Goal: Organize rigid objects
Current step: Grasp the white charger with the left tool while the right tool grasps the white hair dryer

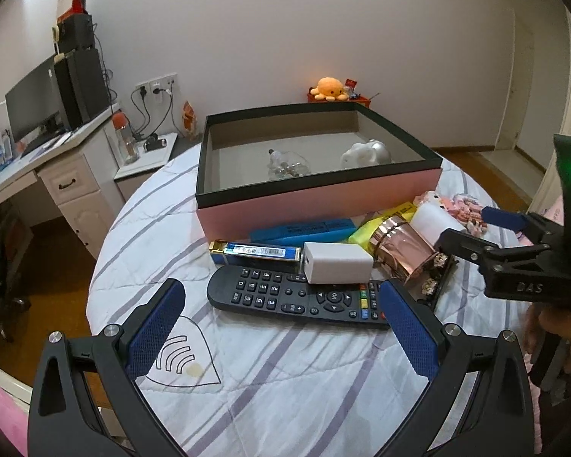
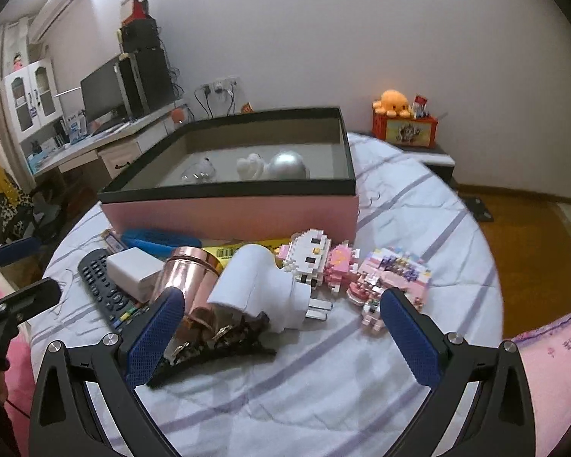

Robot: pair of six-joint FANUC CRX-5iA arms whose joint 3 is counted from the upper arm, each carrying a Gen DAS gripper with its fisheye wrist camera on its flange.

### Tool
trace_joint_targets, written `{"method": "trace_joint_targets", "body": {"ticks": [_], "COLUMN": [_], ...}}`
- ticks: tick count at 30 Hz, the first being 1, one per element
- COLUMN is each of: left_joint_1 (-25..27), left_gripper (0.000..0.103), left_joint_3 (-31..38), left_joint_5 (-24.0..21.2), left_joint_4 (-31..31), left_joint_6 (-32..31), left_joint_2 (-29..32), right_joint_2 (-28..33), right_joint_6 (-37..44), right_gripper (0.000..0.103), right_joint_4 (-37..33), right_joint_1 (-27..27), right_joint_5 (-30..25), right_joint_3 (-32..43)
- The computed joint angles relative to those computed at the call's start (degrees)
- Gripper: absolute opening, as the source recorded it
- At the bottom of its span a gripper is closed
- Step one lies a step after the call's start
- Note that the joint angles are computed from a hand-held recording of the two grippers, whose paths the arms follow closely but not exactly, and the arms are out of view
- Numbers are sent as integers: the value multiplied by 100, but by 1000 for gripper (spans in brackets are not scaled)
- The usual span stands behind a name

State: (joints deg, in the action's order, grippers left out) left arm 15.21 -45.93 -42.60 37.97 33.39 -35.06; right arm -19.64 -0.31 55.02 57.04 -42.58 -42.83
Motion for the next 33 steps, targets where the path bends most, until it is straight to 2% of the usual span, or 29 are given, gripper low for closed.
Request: {"method": "trace_joint_targets", "body": {"ticks": [2,4,5,7,11,15,22,25,27,29,31,33], "left_joint_1": [-27,-35,-43,-85,-295,-544,-1112,-1187,-1248,-1299,-1324,-1307], "left_gripper": [103,103,103,103,103,103,103,103,98,81,79,77], "left_joint_3": [25,57,63,89,221,359,709,722,770,914,1031,963], "left_joint_5": [33,20,32,42,118,190,514,581,685,643,523,531], "left_joint_4": [-49,-76,-89,-95,-309,-528,-1342,-1237,-1392,-1643,-1800,-1621], "left_joint_6": [22,46,58,78,331,595,1256,1133,1292,1544,1645,1477], "left_joint_2": [53,115,128,193,361,526,892,1011,1066,1211,1350,1350], "right_joint_2": [12,-47,-17,-26,148,-2,-268,-397,-446,-484,-479,-473], "right_joint_6": [-5,23,123,229,686,688,684,717,744,741,813,890], "right_gripper": [92,77,75,75,75,74,74,74,74,74,74,74], "right_joint_4": [-72,-252,-418,-641,-1164,-1045,-745,-840,-885,-905,-936,-1008], "right_joint_1": [-145,-396,-442,-569,-586,-638,-427,-486,-535,-584,-597,-607], "right_joint_5": [277,860,948,1218,1127,1407,849,886,965,1053,1078,1097], "right_joint_3": [-22,-111,-81,-89,153,-23,-176,-258,-305,-341,-331,-312]}}
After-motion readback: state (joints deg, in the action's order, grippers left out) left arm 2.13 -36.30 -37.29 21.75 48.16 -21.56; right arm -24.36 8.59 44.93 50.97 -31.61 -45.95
